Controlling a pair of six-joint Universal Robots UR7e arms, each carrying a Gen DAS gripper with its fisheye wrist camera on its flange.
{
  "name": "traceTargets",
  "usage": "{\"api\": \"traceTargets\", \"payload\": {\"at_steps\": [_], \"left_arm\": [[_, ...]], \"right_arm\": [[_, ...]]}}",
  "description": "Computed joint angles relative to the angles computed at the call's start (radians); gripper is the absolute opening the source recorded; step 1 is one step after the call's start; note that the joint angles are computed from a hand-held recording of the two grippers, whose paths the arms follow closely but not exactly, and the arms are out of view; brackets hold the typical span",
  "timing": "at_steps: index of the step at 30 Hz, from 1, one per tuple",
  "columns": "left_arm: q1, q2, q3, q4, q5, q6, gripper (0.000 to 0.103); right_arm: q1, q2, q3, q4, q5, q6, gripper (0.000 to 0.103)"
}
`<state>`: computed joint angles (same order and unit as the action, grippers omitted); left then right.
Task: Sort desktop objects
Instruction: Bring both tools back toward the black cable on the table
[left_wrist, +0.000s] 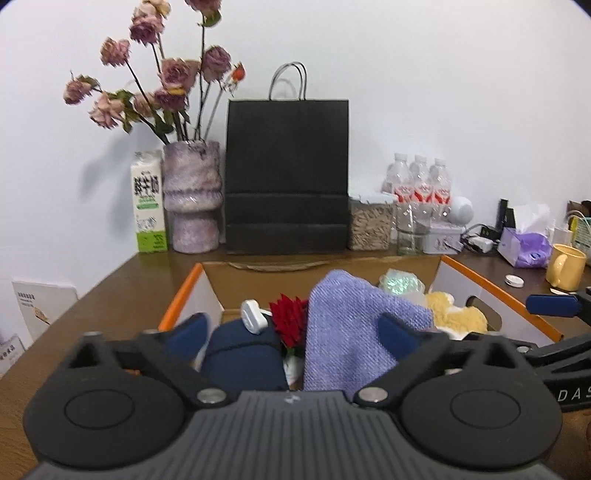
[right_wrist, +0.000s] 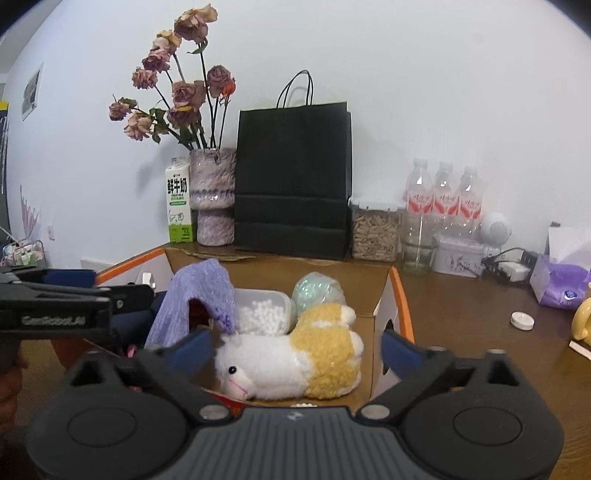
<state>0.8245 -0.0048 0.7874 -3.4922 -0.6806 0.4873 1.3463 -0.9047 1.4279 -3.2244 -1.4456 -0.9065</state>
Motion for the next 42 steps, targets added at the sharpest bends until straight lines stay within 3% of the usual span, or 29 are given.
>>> {"api": "traceTargets", "payload": {"at_steps": [16,23,34,42], "left_arm": [[-0.005,0.011,-0.013,-0.014,0.025,0.021,0.103],[-0.009,0.024,-0.019,-0.078,0.029,0.051,0.103],[-0.041,-0.070,0.185,-0.154,0.091,0.018,0.103],[-0.060,-0.141,0.346,-0.175,0.128,-0.029,0.103]], "right_arm": [[-0.003,0.000,0.007,-0.025,0.003,0.012,0.103],[-0.005,-0.003,0.015,-0.040,-0.001,0.022,0.103],[-0.021,-0.085,0.140,-0.106,0.001,0.017,0.103],[-0.039,-0.159,0.264,-0.126,-0.004,-0.041,0.103]]}}
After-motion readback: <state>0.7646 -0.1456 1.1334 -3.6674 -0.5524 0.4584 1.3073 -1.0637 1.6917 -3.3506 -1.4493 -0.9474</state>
